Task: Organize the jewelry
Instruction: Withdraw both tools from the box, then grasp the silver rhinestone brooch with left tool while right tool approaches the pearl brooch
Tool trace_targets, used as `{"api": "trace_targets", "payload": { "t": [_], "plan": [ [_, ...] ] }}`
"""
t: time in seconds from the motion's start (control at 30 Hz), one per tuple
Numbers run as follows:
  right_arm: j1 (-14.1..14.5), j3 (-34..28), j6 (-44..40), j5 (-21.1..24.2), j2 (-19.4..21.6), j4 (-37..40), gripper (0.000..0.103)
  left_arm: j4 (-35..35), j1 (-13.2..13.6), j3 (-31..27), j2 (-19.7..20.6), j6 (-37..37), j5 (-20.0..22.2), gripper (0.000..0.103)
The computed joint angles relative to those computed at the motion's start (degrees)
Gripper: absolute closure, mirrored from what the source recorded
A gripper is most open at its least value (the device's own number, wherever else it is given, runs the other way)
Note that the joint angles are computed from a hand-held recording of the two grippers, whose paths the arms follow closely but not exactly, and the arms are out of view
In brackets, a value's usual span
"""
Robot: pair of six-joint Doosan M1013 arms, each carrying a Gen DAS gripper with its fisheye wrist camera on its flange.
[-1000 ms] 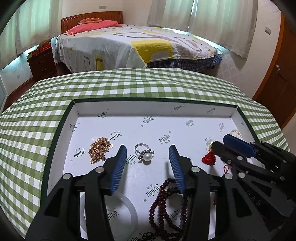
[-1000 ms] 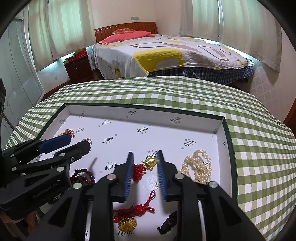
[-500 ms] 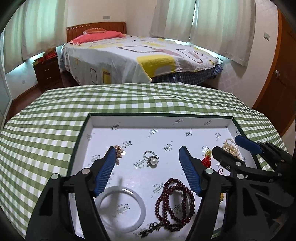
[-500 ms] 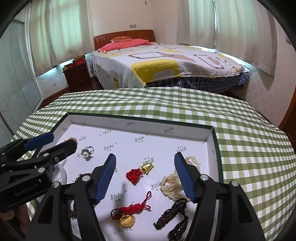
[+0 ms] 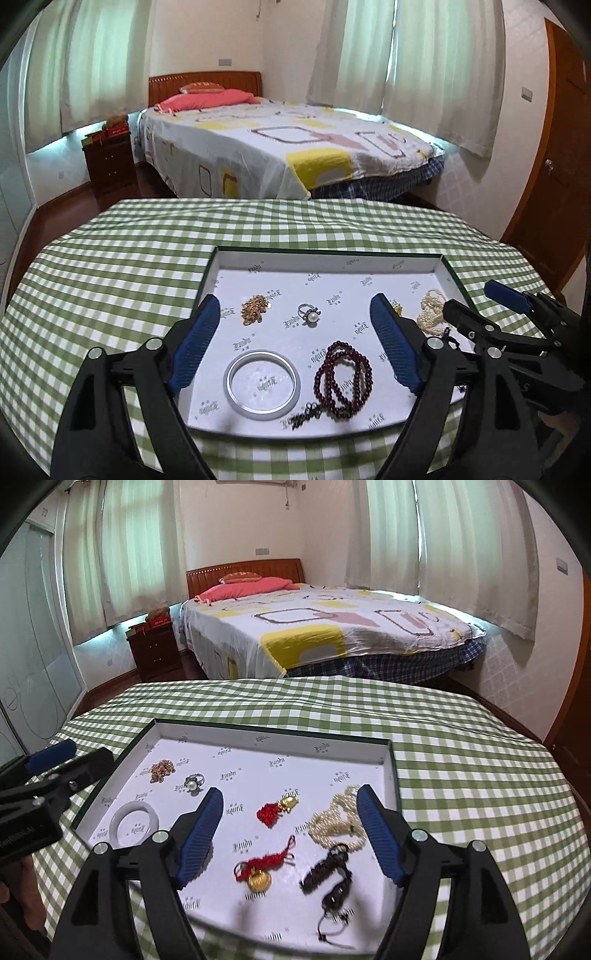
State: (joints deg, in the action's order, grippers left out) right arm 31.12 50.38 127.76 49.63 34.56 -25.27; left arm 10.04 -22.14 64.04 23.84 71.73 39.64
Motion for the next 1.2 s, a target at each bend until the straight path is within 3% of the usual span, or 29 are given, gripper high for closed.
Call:
{"api": "trace_targets", "payload": {
  "t": [0.43,0.63,1.2],
  "plan": [
    [2.14,10.24,8.26,-2.5,-6.75,-6.64,0.029,3.29,-0.81,8.36,-5.92,-3.54,-4.21,0.017],
    [2.66,15.07,11.34,-2.1,-8.76,-7.25,0.029,2.7,-0.69,11.78,-7.53,-4.18,-3.93,0.017],
    [3.1,18.22,10.17,1.44,-7.96,-1.02,0.029,0.62,-1.09,16.9,-8.75,-2.07,-1.64,0.017]
  ]
}}
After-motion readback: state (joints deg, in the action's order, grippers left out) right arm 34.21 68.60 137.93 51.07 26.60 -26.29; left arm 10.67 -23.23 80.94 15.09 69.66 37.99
